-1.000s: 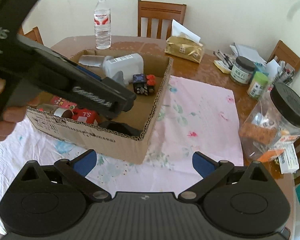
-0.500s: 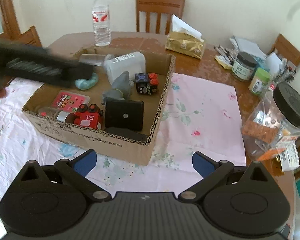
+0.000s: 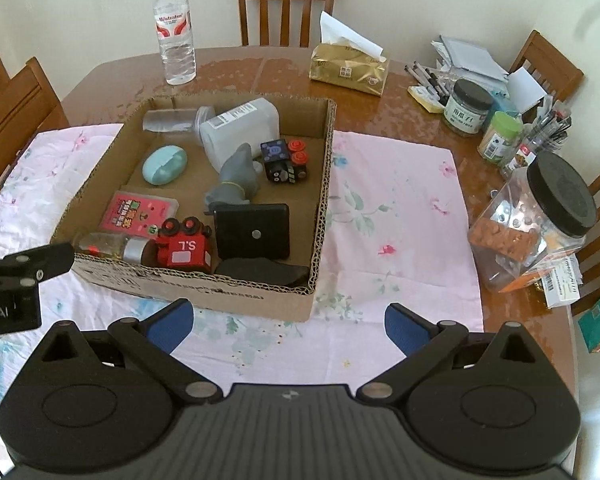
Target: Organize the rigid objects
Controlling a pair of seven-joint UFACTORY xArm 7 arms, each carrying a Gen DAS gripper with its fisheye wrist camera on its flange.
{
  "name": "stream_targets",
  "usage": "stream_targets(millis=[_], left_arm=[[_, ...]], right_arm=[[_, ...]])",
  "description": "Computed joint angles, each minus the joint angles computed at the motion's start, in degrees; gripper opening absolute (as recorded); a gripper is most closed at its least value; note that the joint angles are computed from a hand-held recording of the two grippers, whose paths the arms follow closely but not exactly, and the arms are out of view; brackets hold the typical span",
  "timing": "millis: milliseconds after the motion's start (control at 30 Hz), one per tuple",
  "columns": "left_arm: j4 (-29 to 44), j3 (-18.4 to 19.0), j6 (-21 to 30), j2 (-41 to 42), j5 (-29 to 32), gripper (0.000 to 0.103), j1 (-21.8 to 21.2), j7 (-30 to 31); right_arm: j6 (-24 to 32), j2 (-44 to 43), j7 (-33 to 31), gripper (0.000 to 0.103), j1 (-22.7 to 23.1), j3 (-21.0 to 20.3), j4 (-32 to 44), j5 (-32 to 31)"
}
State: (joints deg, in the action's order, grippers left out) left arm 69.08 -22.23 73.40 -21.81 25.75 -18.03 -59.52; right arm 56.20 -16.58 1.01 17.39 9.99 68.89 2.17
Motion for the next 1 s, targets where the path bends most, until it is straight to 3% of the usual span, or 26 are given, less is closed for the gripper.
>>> stream_targets(millis=[1000], left_arm=[[1.3, -0.1, 2.2, 0.0, -1.2, 0.098, -0.5, -1.3]], right_arm=[[-0.2, -0.3, 1.9, 0.103, 0.2, 0.3, 0.9, -0.2]])
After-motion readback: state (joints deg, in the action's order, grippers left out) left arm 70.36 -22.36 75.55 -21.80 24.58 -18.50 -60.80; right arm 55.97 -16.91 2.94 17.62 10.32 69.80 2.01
